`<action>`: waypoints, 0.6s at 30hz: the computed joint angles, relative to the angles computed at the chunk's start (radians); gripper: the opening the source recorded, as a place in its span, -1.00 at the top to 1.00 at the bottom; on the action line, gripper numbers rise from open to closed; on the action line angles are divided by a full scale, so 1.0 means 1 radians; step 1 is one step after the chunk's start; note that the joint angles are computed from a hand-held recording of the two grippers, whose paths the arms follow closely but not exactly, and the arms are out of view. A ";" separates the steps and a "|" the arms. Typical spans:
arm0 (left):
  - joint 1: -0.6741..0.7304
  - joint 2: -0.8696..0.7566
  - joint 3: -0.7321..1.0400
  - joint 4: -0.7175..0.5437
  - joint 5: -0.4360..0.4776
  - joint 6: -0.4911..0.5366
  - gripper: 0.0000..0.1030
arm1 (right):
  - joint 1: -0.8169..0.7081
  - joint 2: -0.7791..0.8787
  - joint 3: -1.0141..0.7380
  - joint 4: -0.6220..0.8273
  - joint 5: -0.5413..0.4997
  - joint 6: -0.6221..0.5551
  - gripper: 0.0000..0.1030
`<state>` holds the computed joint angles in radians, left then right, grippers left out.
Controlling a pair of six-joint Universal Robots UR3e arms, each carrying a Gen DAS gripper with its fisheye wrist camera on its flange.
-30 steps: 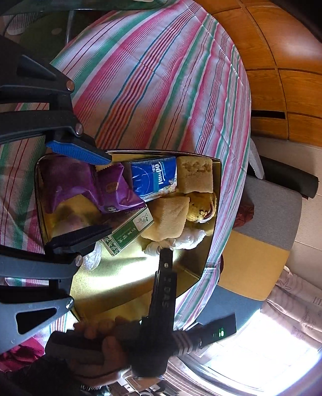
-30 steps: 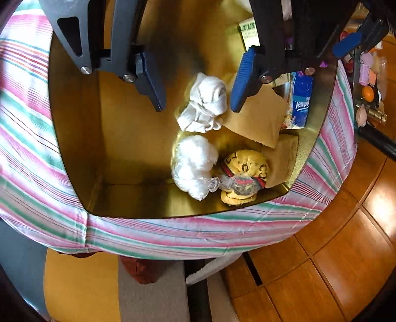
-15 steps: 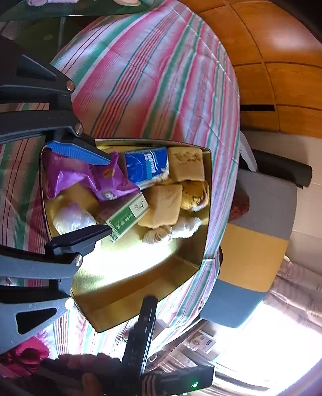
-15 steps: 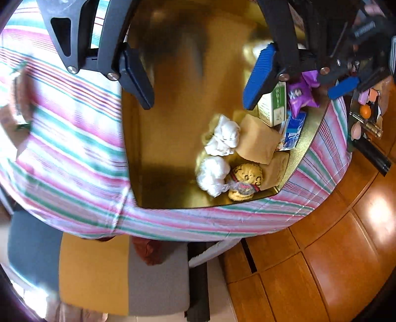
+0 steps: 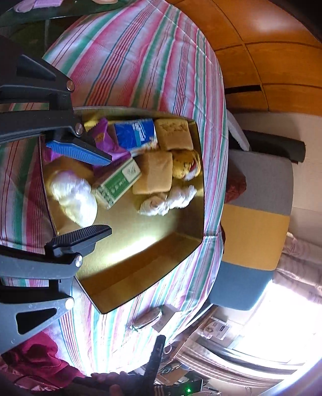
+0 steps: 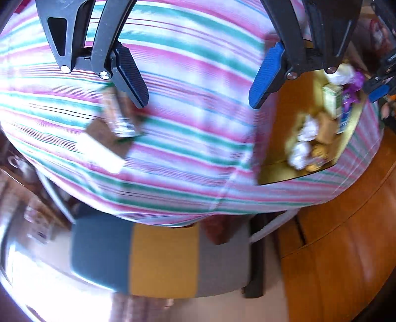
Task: Organize objects
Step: 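Move both tools back toward the snack bar and cream box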
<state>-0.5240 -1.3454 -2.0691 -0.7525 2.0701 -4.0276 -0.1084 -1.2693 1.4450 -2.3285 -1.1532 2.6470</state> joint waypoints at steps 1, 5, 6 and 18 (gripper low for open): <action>-0.006 -0.017 0.018 -0.002 0.003 0.006 0.02 | -0.018 0.006 -0.007 -0.008 -0.006 0.003 -0.64; -0.026 -0.079 0.088 -0.008 -0.002 0.040 0.02 | -0.092 0.054 -0.059 -0.048 -0.037 0.020 -0.65; -0.031 -0.094 0.107 -0.014 0.000 0.046 0.02 | -0.105 0.073 -0.080 -0.054 -0.046 0.027 -0.67; -0.088 -0.404 0.473 -0.050 -0.041 0.196 0.02 | -0.236 0.296 -0.289 -0.058 -0.195 0.269 -0.61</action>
